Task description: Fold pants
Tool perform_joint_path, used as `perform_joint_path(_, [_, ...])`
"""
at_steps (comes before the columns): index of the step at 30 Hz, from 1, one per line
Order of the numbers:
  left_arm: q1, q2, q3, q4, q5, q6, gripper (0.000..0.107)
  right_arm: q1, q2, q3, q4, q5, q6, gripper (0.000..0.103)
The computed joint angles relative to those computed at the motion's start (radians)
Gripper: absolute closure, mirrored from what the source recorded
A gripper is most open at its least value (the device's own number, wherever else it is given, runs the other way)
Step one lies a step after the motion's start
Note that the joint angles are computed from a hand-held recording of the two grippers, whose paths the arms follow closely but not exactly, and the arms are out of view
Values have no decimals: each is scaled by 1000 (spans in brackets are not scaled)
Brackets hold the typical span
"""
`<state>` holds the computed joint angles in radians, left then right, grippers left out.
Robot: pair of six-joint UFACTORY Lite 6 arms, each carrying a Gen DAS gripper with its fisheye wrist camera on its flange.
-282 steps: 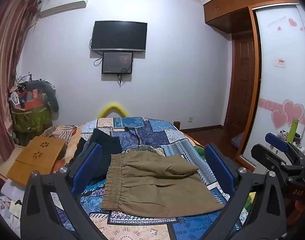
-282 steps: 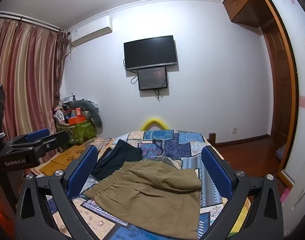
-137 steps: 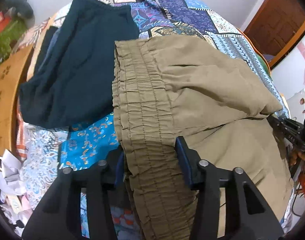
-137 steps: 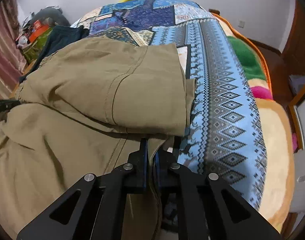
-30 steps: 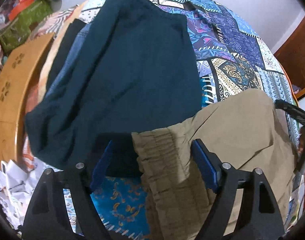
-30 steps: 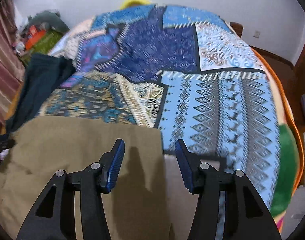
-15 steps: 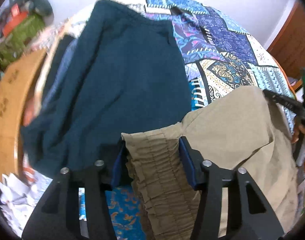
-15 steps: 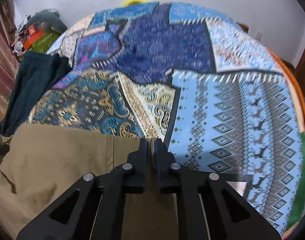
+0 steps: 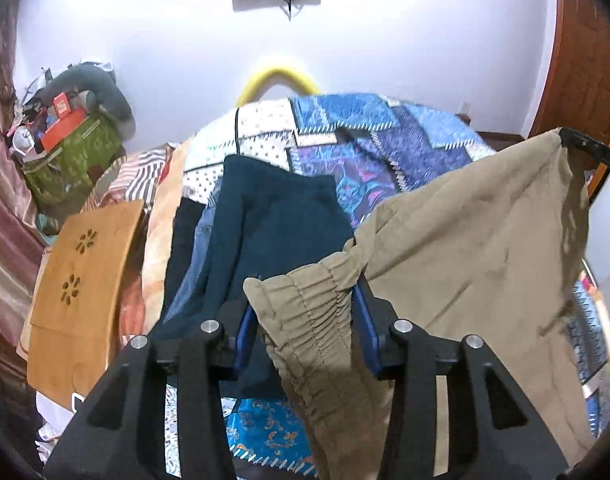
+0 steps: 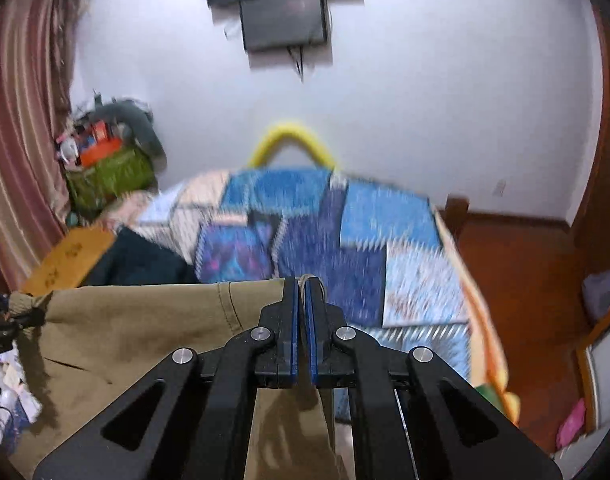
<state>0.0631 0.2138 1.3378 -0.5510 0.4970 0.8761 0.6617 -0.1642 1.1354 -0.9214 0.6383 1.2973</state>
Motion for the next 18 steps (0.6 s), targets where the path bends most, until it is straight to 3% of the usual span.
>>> perform_joint_path(10, [71,-258,-236,-56,94,133,63,279,-200,-121,-77,237,159,101])
perform_joint_path(18, [111,-548,-518,-69,118,255,63,696,-313,-237,-110,561,385,101])
